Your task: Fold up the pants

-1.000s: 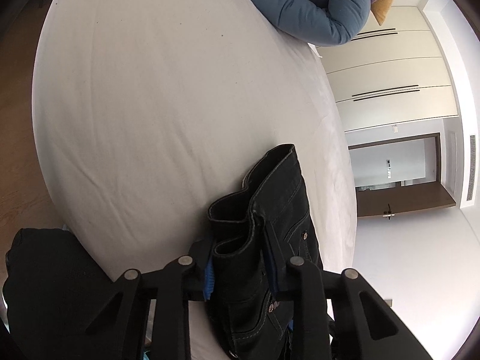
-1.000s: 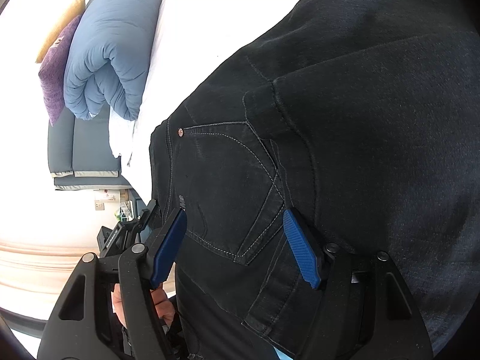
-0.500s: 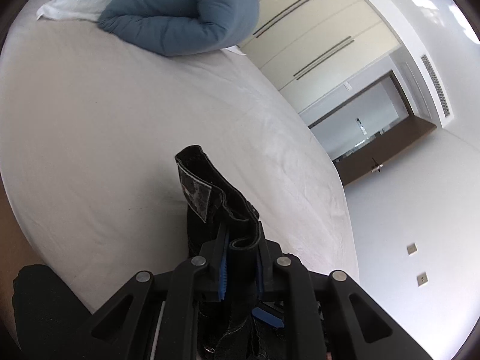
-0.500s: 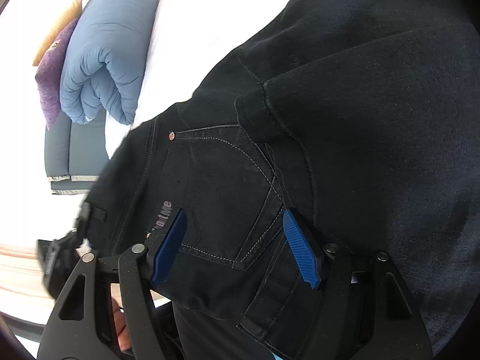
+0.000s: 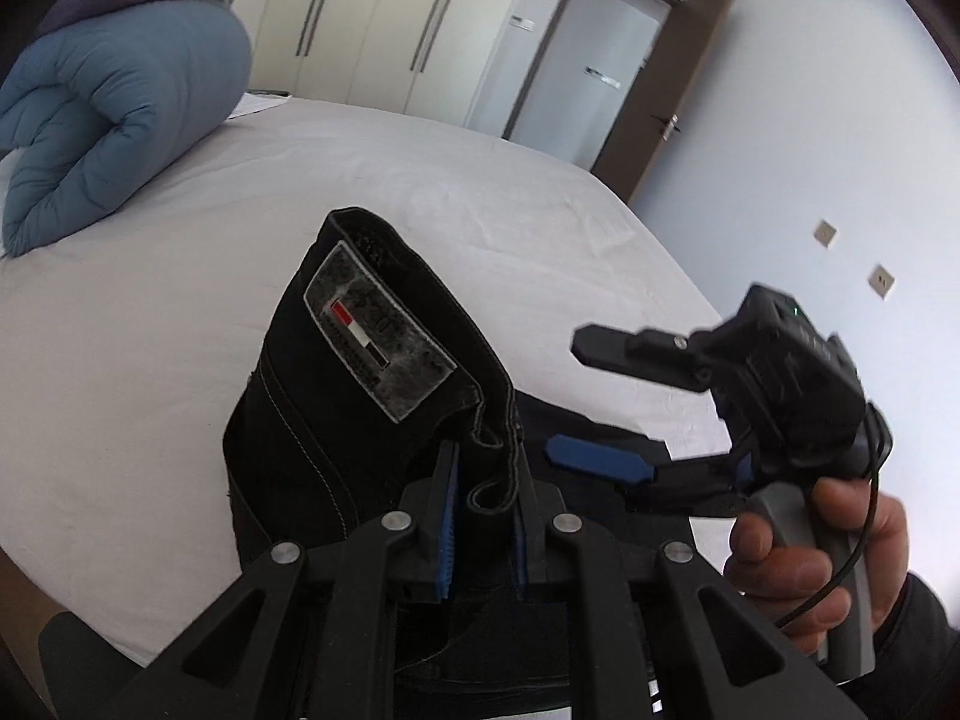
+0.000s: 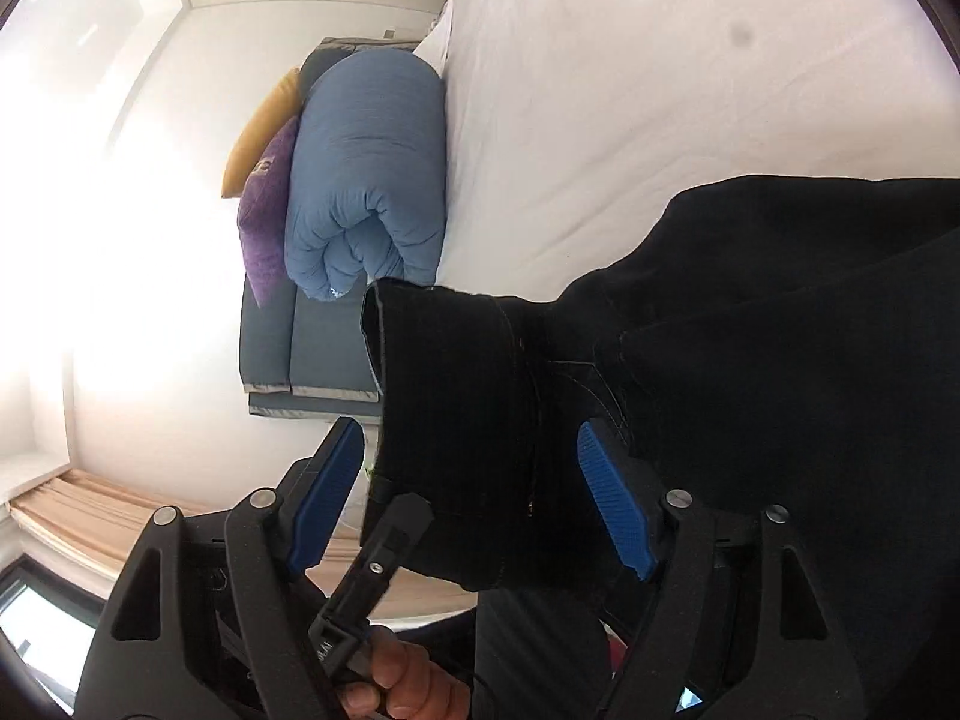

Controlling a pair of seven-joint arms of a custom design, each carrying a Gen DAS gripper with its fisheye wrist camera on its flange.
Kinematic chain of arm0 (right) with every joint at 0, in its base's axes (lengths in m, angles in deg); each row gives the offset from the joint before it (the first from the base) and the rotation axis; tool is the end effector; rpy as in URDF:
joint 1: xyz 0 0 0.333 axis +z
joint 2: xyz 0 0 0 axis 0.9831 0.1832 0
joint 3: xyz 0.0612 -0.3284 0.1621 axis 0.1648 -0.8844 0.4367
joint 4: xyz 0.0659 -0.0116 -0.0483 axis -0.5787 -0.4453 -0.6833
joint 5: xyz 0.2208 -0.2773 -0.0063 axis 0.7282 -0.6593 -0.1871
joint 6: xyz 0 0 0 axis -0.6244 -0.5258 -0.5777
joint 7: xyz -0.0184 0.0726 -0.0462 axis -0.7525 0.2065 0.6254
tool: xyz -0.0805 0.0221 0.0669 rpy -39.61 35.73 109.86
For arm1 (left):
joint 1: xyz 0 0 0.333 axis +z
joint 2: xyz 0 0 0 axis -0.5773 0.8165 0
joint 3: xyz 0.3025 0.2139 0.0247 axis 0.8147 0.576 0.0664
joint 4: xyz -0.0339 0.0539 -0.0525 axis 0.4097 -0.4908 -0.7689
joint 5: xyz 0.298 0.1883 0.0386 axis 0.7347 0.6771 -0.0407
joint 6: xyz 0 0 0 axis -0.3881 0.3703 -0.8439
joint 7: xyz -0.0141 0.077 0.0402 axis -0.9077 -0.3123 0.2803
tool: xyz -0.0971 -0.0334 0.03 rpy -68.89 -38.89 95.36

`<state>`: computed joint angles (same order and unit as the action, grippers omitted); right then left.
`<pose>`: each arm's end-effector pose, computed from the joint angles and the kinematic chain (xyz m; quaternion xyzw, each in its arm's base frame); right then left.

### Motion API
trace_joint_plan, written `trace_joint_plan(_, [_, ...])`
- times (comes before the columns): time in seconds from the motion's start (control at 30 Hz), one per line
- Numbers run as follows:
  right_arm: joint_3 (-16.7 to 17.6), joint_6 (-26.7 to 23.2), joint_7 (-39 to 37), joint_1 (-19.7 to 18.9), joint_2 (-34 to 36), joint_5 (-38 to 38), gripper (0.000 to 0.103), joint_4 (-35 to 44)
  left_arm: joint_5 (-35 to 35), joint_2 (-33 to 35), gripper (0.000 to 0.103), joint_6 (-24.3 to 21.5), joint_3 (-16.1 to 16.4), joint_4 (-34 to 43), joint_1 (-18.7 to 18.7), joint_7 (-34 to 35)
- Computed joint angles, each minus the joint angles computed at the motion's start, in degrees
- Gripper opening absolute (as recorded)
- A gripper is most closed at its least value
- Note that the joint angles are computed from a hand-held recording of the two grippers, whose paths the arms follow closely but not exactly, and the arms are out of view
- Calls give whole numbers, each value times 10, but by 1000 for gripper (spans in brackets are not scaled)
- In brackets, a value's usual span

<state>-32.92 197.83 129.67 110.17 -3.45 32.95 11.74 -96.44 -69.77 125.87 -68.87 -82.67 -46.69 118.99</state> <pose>0.6994 0.4885 0.4862 -0.3883 0.7404 0.2461 0.4903 0.6037 -0.2932 0.6229 -0.4791 0.7709 -0.4133 0.0735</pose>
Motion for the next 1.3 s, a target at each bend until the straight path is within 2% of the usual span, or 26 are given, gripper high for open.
trace_joint_plan(0.07, [-3,3,-13,-6,-30,0,73,-50,18,-2,14,1,0,-12,-11,4])
trace_joint_plan(0.17, [-20,-22,-9,-6,-54,-17,74,-77,47,-7,14,0,3,-30,-25,5])
trace_joint_plan(0.23, [-27,-53,-12,-7,-58,-29,74,-70,72,-8,14,4,8,-38,-35,3])
trace_joint_plan(0.3, [-39,-102,-6,-3,-45,-47,74,-33,96,-10,14,9,11,-45,-44,1])
trace_joint_plan(0.33, [-54,-111,4,3,-41,-59,74,-24,106,-13,14,12,10,-51,-47,2])
trace_joint_plan(0.5, [-53,-94,1,1,-53,-58,73,-62,117,-22,14,20,1,-75,-47,31])
trace_joint_plan(0.57, [-60,-123,4,4,-42,-72,54,-36,115,-23,14,15,-3,-77,-48,43])
trace_joint_plan(0.6, [-66,-143,8,5,-40,-79,32,-28,115,-24,14,15,-4,-79,-51,47])
trace_joint_plan(0.63, [-75,-152,15,6,-49,-86,28,-40,114,-25,14,14,-6,-81,-52,52])
trace_joint_plan(0.7, [-88,-128,22,8,-88,-96,19,-109,104,-26,14,9,-14,-79,-54,69])
trace_joint_plan(0.83, [-101,-38,42,8,-185,-106,12,-294,82,-26,14,-4,-30,-74,-63,111])
trace_joint_plan(0.97, [-102,26,70,0,-258,-110,11,-439,84,-10,13,-25,-35,-51,-85,135])
trace_joint_plan(1.03, [-91,65,73,-11,-282,-104,11,-497,89,-3,13,-35,-35,-42,-95,139])
trace_joint_plan(1.13, [-89,102,83,-16,-303,-106,11,-548,97,11,13,-51,-33,-18,-107,139])
trace_joint_plan(1.3, [-64,147,80,-39,-318,-97,11,-603,113,33,13,-79,-26,15,-115,134])
